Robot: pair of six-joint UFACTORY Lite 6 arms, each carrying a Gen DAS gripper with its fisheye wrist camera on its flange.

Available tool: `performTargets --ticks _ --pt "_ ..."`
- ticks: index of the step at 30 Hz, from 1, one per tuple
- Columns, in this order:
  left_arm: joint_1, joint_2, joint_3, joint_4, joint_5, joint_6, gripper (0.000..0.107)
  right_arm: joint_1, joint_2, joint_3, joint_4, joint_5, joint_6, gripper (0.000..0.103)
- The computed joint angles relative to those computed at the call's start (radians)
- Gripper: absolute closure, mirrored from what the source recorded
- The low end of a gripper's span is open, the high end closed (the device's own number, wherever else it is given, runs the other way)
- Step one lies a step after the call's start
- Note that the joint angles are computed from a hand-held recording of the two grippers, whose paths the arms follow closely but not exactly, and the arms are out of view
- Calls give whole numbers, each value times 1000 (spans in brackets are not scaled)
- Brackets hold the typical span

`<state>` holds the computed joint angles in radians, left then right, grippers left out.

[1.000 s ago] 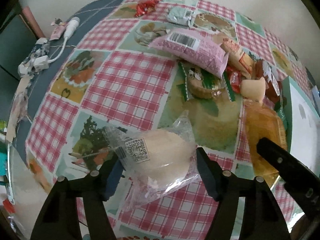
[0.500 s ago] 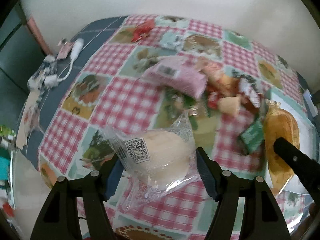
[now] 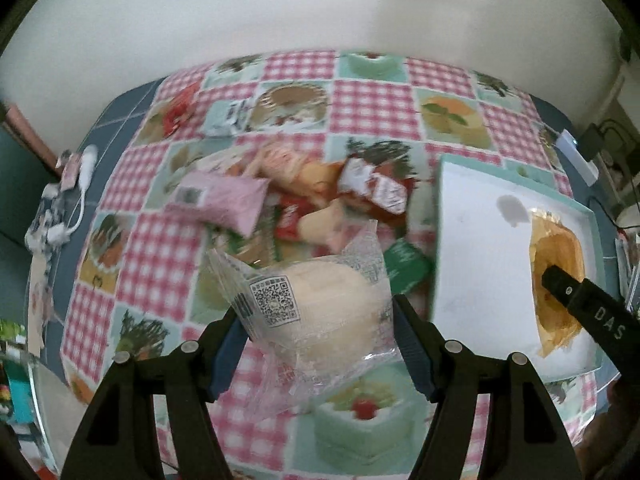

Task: Organize snacks
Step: 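Carry the orange bag into the white tray with the right gripper while the left gripper grasps the cream bun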

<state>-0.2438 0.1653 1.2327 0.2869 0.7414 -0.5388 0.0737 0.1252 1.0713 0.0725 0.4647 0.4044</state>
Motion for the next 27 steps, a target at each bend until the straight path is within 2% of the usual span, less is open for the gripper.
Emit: performTargets --ticks 3,7,14,27 --pt "-31 91 102 -20 19 -16 36 -42 32 16 -44 7 48 54" --pt "-77 192 213 -27 23 -24 36 -112 79 48 -10 3 12 54" --pt "-135 404 463 -78 36 3 36 -205 191 137 -60 -23 21 54" --pt "-196 766 953 -103 99 54 35 -276 416 327 -114 -20 72 54"
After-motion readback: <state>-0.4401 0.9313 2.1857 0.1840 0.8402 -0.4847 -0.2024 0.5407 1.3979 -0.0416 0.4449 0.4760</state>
